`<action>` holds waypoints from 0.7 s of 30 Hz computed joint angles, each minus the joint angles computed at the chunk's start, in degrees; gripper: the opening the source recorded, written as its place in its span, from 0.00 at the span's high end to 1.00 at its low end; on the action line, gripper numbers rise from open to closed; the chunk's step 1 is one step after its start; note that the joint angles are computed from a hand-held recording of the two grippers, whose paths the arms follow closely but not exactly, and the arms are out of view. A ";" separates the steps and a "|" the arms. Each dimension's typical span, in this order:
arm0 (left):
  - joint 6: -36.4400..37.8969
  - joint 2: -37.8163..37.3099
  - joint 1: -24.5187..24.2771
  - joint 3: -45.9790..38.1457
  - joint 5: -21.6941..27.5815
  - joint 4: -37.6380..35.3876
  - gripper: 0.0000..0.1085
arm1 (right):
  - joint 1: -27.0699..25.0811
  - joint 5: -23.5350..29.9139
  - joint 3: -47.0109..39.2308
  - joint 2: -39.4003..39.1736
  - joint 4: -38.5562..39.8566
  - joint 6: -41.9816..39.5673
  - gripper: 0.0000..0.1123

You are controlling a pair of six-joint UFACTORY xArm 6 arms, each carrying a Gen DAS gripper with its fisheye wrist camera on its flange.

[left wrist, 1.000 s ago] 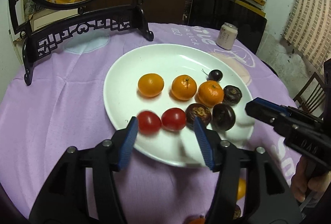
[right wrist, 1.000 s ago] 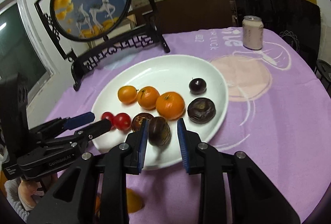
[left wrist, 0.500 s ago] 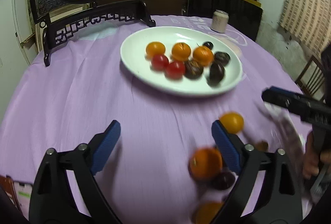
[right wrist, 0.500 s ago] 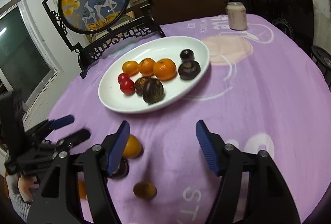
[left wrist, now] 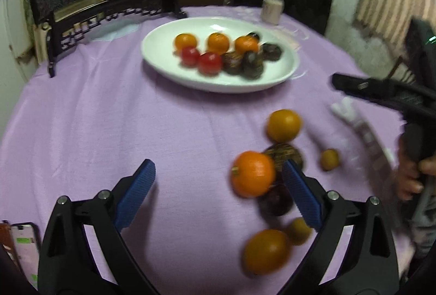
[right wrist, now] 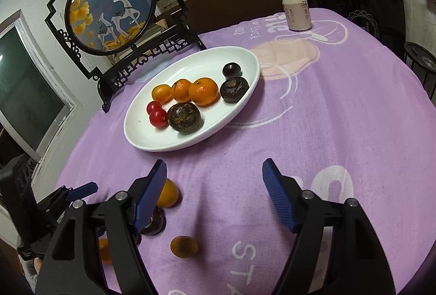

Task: Organize fruits
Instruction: 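Grasp a large tangerine with the left tool while the right tool approaches a yellow-orange fruit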

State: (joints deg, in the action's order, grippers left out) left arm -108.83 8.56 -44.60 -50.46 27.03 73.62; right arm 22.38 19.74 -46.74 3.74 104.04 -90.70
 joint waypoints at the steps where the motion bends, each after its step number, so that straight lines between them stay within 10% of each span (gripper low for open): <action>1: -0.09 -0.01 0.69 0.29 -0.48 -0.27 0.07 | 0.00 0.06 -0.04 0.03 -0.29 0.22 0.35; 7: -8.11 -6.90 1.73 6.10 8.08 -0.84 0.07 | -0.40 0.47 0.19 -0.31 0.73 -0.43 0.35; 11: -17.30 -9.64 4.92 9.10 1.21 6.64 0.07 | -0.27 0.64 0.38 -0.59 0.71 -0.45 0.35; 21: -0.15 -3.08 -0.02 2.57 5.68 -1.81 0.07 | 0.78 -0.61 0.18 -0.16 -0.76 0.22 0.35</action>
